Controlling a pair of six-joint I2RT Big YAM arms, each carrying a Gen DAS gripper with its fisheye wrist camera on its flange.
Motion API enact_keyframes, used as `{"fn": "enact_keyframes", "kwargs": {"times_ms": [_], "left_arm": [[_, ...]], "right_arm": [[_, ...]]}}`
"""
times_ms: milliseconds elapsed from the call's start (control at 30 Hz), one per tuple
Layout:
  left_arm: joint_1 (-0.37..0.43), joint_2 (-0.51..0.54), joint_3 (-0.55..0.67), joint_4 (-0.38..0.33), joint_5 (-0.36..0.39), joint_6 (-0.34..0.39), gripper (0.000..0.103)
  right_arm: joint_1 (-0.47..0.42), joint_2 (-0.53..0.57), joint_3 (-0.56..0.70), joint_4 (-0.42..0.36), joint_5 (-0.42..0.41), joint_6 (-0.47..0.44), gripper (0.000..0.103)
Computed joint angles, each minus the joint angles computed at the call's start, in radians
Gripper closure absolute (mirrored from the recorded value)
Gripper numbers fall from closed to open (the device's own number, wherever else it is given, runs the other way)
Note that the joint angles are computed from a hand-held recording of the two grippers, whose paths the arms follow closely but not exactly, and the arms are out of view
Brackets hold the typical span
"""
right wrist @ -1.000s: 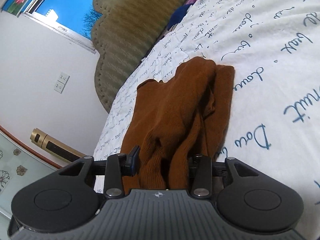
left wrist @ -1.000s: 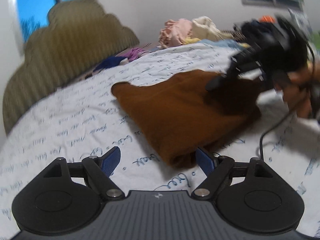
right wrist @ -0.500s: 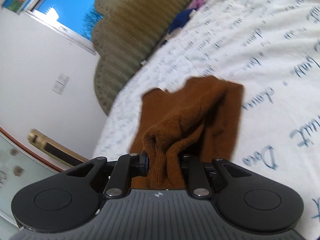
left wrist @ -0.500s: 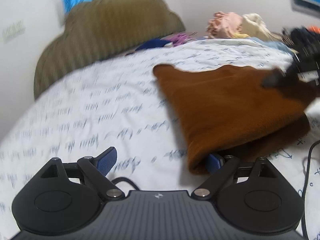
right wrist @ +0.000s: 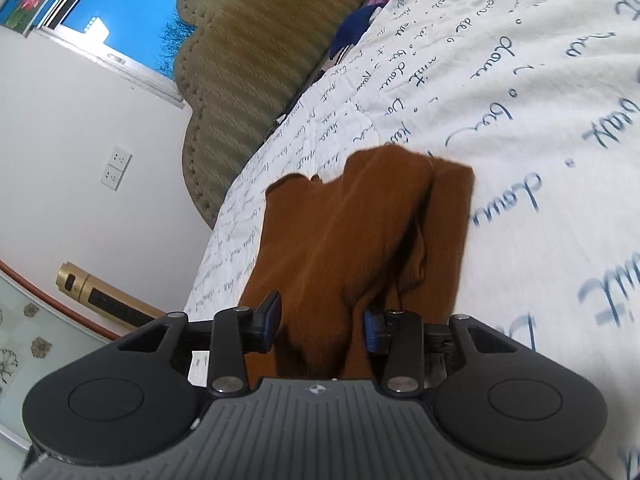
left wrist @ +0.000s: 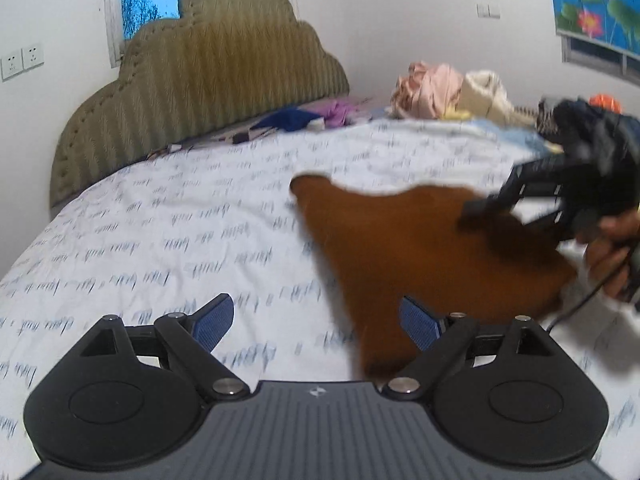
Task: Fold small clothes
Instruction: 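Open the right tool and release the folded sweater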
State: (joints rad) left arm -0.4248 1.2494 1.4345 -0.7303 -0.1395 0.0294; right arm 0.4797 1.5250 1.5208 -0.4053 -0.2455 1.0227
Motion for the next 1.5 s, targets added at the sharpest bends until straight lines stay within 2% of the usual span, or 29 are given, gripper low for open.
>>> {"fn": "enact_keyframes", "kwargs": {"times_ms": [100,133,200,267,400,433,467,533,567,600,700,867,933,1000,1033,1067,1100,1200,1233,1267,1333,1367,1400,1500], "left_arm": [[-0.021,0.063,0.048,0.024,-0.013,0.021,0.012],[-0.032,0.089,0.068,0.015,-0.042,0.027,0.012],[-0.044,0.120,0.082,0.006,-0.062,0.030,0.012],[-0.053,0.135,0.081,0.004,-0.068,0.027,0.012],[-0.068,0.136,0.060,0.017,-0.095,0.045,0.012],[-0.069,0.134,0.054,0.021,-0.098,0.048,0.012],[-0.068,0.130,0.050,0.021,-0.094,0.049,0.012],[-0.061,0.125,0.045,0.016,-0.080,0.044,0.012],[-0.059,0.123,0.044,0.012,-0.077,0.040,0.012],[-0.056,0.123,0.042,0.007,-0.074,0.034,0.012],[-0.039,0.128,0.046,-0.024,-0.041,0.002,0.012],[-0.022,0.124,0.043,-0.052,0.000,-0.054,0.012],[-0.020,0.119,0.046,-0.063,0.009,-0.068,0.012],[-0.015,0.109,0.043,-0.067,0.030,-0.080,0.012],[-0.013,0.105,0.043,-0.072,0.040,-0.089,0.012],[-0.008,0.104,0.044,-0.078,0.057,-0.100,0.012],[-0.005,0.104,0.045,-0.083,0.069,-0.107,0.012],[-0.005,0.106,0.046,-0.087,0.051,-0.108,0.012],[-0.004,0.103,0.046,-0.087,0.055,-0.108,0.012],[-0.001,0.101,0.045,-0.087,0.065,-0.111,0.012],[0.004,0.103,0.051,-0.093,0.082,-0.123,0.012],[0.004,0.106,0.056,-0.098,0.083,-0.130,0.012],[0.003,0.110,0.061,-0.102,0.081,-0.136,0.012],[0.000,0.116,0.068,-0.110,0.075,-0.147,0.012]], "right_arm": [[-0.017,0.031,0.019,0.027,-0.006,0.017,0.060],[-0.022,0.043,0.033,0.022,-0.003,0.006,0.061],[-0.024,0.072,0.084,-0.030,0.025,-0.048,0.084],[-0.021,0.095,0.131,-0.082,0.075,-0.118,0.086],[-0.020,0.120,0.168,-0.093,0.120,-0.198,0.086],[-0.020,0.120,0.170,-0.100,0.126,-0.200,0.085],[-0.020,0.117,0.171,-0.114,0.128,-0.191,0.080],[-0.018,0.092,0.146,-0.128,0.118,-0.172,0.068],[-0.015,0.069,0.119,-0.118,0.118,-0.167,0.057],[-0.008,0.043,0.089,-0.107,0.125,-0.166,0.052],[0.017,-0.037,0.017,-0.117,0.162,-0.166,0.041],[0.074,-0.141,-0.072,-0.159,0.217,-0.183,0.041],[0.099,-0.166,-0.098,-0.173,0.252,-0.186,0.045],[0.116,-0.193,-0.135,-0.154,0.269,-0.152,0.061],[0.120,-0.208,-0.162,-0.124,0.263,-0.119,0.066],[0.124,-0.219,-0.185,-0.101,0.255,-0.093,0.078],[0.128,-0.220,-0.193,-0.093,0.250,-0.083,0.084],[0.146,-0.194,-0.160,-0.160,0.292,-0.118,0.084],[0.148,-0.192,-0.157,-0.163,0.298,-0.125,0.084],[0.148,-0.195,-0.157,-0.160,0.301,-0.123,0.078],[0.146,-0.203,-0.158,-0.151,0.306,-0.118,0.059],[0.147,-0.205,-0.158,-0.148,0.319,-0.117,0.046],[0.149,-0.205,-0.152,-0.154,0.334,-0.118,0.042],[0.151,-0.199,-0.140,-0.164,0.341,-0.119,0.041]]}}
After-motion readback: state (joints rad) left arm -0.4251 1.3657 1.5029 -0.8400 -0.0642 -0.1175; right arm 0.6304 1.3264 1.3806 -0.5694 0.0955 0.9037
